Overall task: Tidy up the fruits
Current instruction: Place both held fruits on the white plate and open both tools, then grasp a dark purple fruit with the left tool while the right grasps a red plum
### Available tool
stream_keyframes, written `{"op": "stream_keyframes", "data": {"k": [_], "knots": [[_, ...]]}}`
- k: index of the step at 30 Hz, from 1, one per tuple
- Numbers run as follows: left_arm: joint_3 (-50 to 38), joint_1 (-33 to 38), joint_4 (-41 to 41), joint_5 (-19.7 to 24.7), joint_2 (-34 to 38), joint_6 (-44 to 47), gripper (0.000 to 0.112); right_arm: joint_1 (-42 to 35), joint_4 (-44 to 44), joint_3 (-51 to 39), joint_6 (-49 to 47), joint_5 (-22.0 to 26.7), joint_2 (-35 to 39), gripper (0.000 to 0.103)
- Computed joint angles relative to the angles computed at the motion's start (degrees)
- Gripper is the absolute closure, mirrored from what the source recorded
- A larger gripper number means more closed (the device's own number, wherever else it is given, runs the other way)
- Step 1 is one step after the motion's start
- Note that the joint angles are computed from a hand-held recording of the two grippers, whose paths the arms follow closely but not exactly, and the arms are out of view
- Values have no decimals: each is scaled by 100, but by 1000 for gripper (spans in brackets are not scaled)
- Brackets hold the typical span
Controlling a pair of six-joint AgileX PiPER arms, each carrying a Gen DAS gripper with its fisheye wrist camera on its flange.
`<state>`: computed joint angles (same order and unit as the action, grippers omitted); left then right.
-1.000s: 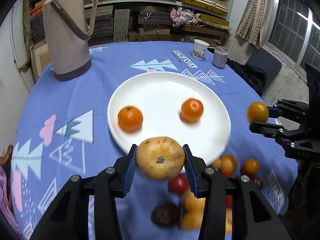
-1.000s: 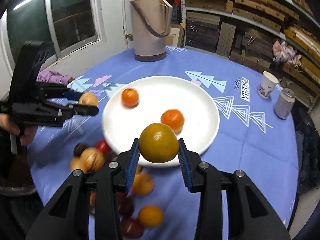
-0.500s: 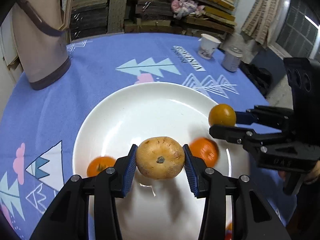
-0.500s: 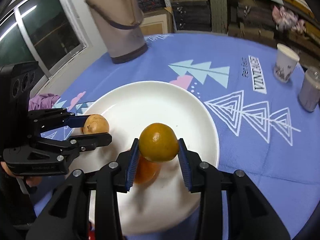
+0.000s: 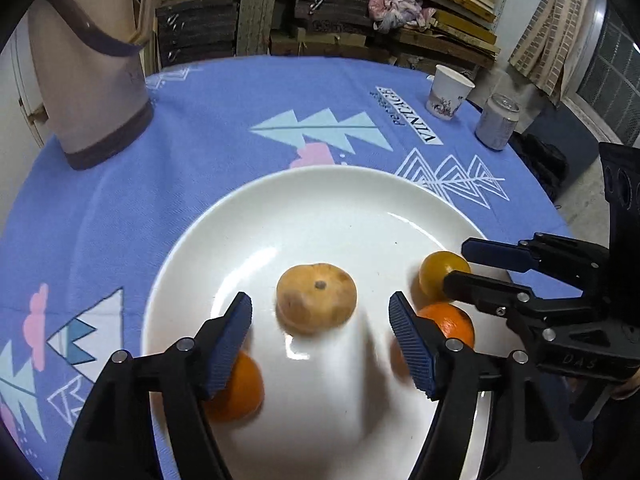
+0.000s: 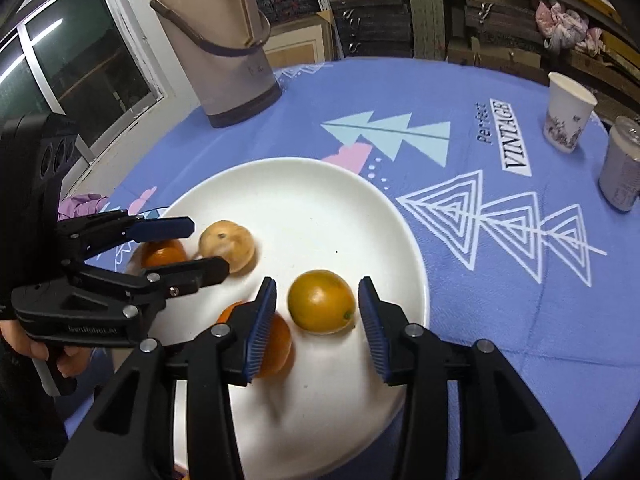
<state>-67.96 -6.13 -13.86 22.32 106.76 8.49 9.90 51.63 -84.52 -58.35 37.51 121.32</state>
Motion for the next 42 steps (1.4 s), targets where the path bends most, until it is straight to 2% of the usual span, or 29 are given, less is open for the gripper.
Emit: {"op": "stream_keyframes", "data": {"k": [2,5,8,11,14,16,20,21,24,31,32,33,35,40,42], "knots": [[161,0,50,5,-189,-45,41,-86,320,389,-334,-60,-303,59],[590,56,-276,-63,-625,276,41,-177,871,1136,-993,-338,-863,38],[1146,85,-427,-258,-1172,431,41,-345,1706,2093,-2010,-471,-1579,29],[1707,104,-561,-354,-1749,642,38,-464,2461,2986,-2863,-631,-2255,11],[2344,92,-647,-503,-2379,869,34,-617,3413,4026,-3996,-706,-2989,5],[2752,136,-899,-477,-2794,1184,33,-676,3609,4541,-4257,-789,-3359,5],[3399,395,-1525,-224,-3476,1776,33,-1138,3321,5316,-4315,-140,-3778,5],[3510,403,-1493,-202,-3583,1773,33,-1139,3225,5431,-4262,-139,-3856,5],[4018,259,-1033,-380,-4086,1335,33,-1141,3408,5988,-4669,-303,-4267,5],[4600,420,-1536,-158,-4659,1722,31,-923,3644,6716,-5073,-767,-4735,6],[4657,417,-1511,-171,-4713,1696,31,-836,3695,6769,-5147,-852,-4742,12],[4742,417,-1497,-179,-4798,1696,31,-766,3706,6815,-5212,-897,-4687,26],[4830,497,-1574,-136,-4872,1808,31,-660,3665,6805,-5172,-974,-4505,40],[4960,838,-2072,-31,-4821,2500,30,-316,4165,6802,-5583,-1209,-4162,40],[5004,883,-2096,-50,-4778,2614,30,-134,4378,6766,-5732,-1358,-4039,46]]}}
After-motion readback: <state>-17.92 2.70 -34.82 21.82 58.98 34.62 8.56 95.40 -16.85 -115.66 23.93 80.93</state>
